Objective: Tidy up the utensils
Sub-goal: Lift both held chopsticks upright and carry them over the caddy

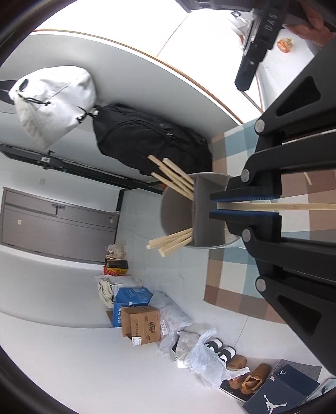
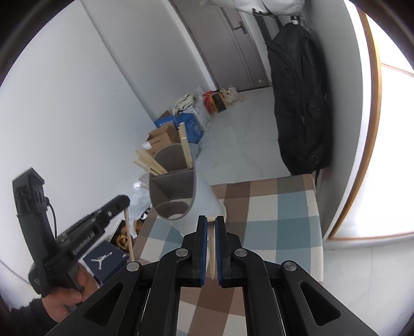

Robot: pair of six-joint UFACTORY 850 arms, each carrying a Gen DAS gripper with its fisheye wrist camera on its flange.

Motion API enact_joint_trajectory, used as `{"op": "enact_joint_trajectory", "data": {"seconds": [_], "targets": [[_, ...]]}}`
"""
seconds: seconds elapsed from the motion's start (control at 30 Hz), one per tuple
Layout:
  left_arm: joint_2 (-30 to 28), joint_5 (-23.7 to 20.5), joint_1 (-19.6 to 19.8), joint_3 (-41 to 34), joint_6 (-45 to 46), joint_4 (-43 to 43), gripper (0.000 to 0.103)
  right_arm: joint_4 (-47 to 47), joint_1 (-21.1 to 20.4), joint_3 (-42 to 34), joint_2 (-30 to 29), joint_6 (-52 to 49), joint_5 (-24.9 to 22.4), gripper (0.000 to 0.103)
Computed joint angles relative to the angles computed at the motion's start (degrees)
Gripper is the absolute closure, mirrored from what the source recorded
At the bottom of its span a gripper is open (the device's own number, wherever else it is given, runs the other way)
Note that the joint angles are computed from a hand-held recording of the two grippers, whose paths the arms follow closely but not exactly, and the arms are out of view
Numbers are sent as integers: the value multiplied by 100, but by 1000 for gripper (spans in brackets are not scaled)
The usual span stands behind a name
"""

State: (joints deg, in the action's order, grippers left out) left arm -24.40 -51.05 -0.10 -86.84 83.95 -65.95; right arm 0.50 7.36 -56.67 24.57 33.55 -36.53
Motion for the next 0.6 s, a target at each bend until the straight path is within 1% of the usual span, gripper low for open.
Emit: {"op": "enact_joint_trajectory", "data": {"seconds": [0.03,0.13,0.3,0.47,0.6], "targets": [[-12,-105,20,-74,19,-117,101,-45,38,-49,-24,44,-24,98],[11,-176,51,-184,118,-405,101,-172,130,-270,-101,117,-110,98],[-106,-129,-29,-534,155,-850,101,-60,118,-818,-300,-16,-278,98],[-441,-108,-184,-1192,-204,-957,101,238,-47,-1616,-703,-401,-481,98],[-797,-23,-351,-1794,-581,-871,101,183,-126,-2325,-1137,-603,-592,98]]}}
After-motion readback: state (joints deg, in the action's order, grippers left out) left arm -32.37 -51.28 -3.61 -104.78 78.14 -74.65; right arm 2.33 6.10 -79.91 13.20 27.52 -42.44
